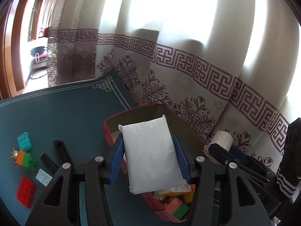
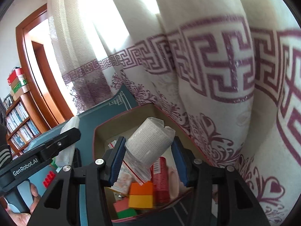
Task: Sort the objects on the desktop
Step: 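Carry the bandage roll and white packet into the pink tin and release them, then withdraw both grippers from the tin toward the black comb and red Lego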
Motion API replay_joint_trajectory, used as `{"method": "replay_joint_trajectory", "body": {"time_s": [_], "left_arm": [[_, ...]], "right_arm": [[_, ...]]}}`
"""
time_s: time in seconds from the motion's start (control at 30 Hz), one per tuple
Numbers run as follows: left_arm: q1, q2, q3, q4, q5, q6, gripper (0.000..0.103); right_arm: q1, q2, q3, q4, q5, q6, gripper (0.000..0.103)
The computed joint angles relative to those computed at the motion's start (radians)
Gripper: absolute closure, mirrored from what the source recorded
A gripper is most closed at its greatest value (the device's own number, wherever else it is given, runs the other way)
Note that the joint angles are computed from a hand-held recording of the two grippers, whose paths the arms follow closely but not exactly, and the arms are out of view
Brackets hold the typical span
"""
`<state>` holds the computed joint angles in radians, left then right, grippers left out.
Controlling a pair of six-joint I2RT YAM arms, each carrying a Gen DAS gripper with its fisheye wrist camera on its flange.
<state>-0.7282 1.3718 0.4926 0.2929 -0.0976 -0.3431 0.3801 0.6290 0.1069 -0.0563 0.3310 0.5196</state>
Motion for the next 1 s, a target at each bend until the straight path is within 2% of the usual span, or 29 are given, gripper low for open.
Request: {"method": "replay_joint_trajectory", "body": {"time_s": [0.2,0.27,0.4,0.53,0.67,1.0], "left_arm": [[-0.013,0.128,0.075,0.019,0.055,0.013,0.046],[-0.008,0.152,0.089,0.007,0.071,0.009,0.036],[0.021,0.16,0.082,0.009,0.107,-0.019,0.034],[0.057,0.12,0.05,0.015,0.117,-0.036,0.034],[0.08,0.074,0.041,-0.013,0.08,-0.02,0.034],[0.202,-0.11,-0.001,-0.133,0.072,0.011,0.034]], "right_arm": [[-0.078,0.114,-0.018,0.11,-0.06,-0.02,0.048],[-0.094,0.124,-0.024,0.119,-0.072,-0.023,0.047],[-0.095,0.117,-0.028,0.111,-0.066,-0.01,0.041],[-0.047,0.084,-0.022,0.066,-0.027,0.006,0.04],[0.03,0.096,0.001,0.049,0.04,0.034,0.035],[0.274,0.208,0.086,0.06,0.194,0.102,0.023]]}}
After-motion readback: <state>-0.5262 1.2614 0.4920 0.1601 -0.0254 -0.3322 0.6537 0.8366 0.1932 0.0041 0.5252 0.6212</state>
